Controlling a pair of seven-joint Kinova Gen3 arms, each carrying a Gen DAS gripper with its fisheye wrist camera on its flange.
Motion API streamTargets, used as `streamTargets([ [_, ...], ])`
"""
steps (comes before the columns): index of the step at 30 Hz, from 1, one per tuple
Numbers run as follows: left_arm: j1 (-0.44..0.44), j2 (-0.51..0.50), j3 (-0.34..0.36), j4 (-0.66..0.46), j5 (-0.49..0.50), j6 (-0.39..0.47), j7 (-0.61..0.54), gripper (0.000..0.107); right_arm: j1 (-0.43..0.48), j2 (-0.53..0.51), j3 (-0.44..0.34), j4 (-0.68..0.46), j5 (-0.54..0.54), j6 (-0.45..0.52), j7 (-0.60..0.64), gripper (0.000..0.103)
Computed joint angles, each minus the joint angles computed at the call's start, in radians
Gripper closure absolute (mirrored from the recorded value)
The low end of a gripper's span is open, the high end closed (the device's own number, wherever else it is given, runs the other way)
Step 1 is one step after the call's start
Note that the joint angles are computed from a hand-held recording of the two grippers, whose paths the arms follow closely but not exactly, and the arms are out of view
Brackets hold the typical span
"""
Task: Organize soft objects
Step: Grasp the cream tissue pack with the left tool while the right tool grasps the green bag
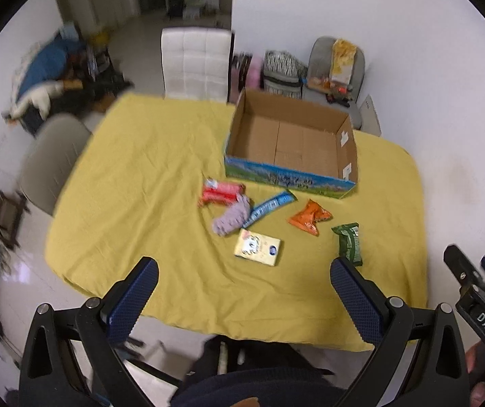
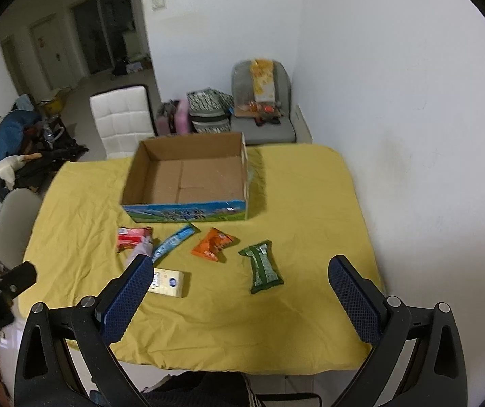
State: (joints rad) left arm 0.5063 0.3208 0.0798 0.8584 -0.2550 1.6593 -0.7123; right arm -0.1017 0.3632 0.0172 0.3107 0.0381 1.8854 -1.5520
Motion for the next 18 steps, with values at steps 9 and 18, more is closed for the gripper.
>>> streamTargets([
  [9,-0.302,0.152,0.071,0.209,0.361,-0.217,0.027,0.005,0.049,0.213,0.019,0.041,0.027,-0.036,0.009,0.0],
  [18,-0.384,0.35,0.063,0.399,0.715,-0.488,0.054,0.008,0.106,0.578,0.013,-0.174,-0.007,0.089,0.046,0.0],
])
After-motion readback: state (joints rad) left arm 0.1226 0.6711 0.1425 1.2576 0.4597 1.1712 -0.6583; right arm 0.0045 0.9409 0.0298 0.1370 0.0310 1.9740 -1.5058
